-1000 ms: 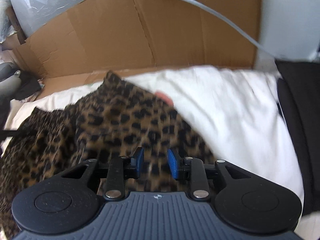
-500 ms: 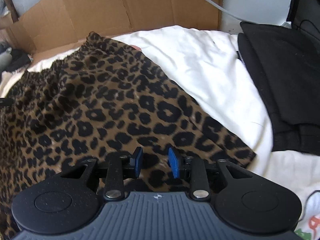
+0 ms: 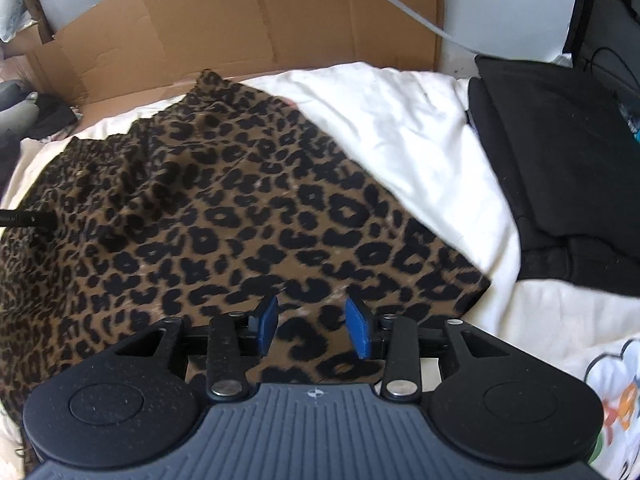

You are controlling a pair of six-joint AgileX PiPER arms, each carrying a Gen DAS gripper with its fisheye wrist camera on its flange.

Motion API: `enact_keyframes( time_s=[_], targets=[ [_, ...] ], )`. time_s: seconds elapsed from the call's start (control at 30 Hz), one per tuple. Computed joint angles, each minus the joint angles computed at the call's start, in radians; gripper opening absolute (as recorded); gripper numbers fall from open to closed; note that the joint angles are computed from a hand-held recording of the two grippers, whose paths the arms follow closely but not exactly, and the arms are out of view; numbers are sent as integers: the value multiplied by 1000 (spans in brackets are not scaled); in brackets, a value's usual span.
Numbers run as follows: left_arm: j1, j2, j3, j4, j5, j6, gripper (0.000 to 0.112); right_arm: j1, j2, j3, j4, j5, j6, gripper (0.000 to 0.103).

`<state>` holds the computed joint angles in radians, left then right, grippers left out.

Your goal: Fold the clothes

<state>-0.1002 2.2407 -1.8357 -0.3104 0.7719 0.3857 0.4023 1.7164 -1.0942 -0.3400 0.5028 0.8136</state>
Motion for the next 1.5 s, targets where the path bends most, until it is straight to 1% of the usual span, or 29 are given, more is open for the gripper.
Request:
enact_keyframes(
  time_s=[0.07,0.13,0.2,0.27,0.3,0.43,0.53,0.63,0.77,0.87,0.9,0.93,0.97,1.03,1.07,1.13,1.23,1.33,1.4,1.5],
  targets=[
    [9,-32,22,3,-4,1,11,20,-14,3,-3,6,12,44],
    [30,-60,33,-2,23,13,12,39,-30,1,-10,24,24,45],
    [53,-102,71,22,25,22,17,54,-47,-3,-6,49,23,46],
    [78,-142,107,49,29,29,31,72,-68,-3,-13,73,34,46],
    [96,-163,125,56,31,37,32,81,-78,-2,-16,84,41,47],
    [182,-232,168,61,58,72,33,116,-112,-1,-21,125,59,48],
    [272,-276,187,28,106,98,33,142,-128,-9,-20,161,74,48],
    [357,-315,207,-5,146,129,32,156,-149,-16,14,180,50,49],
    [434,-348,238,-14,172,167,31,175,-173,-19,34,195,26,52],
    [476,-366,295,-28,166,187,31,185,-178,-13,39,200,38,52],
    [486,-373,322,-26,155,192,30,188,-178,-9,39,200,41,52],
    [493,-384,360,-29,127,200,25,195,-179,-5,30,204,47,52],
    [504,-402,409,-42,88,222,22,211,-178,-2,-10,215,81,52],
    [521,-428,497,-68,16,246,22,223,-174,4,-44,232,119,52],
    [530,-436,534,-88,-8,262,19,218,-175,13,-34,224,120,52],
    [546,-451,601,-130,-54,301,18,205,-175,32,-15,208,123,52],
    [543,-456,666,-133,-126,323,18,179,-181,70,34,155,138,52],
    [524,-449,714,-123,-200,331,18,176,-168,76,49,150,134,52],
    [517,-454,739,-139,-236,347,18,181,-164,79,43,150,130,52],
    [515,-464,757,-142,-251,344,18,187,-163,88,37,148,133,52]
  ],
)
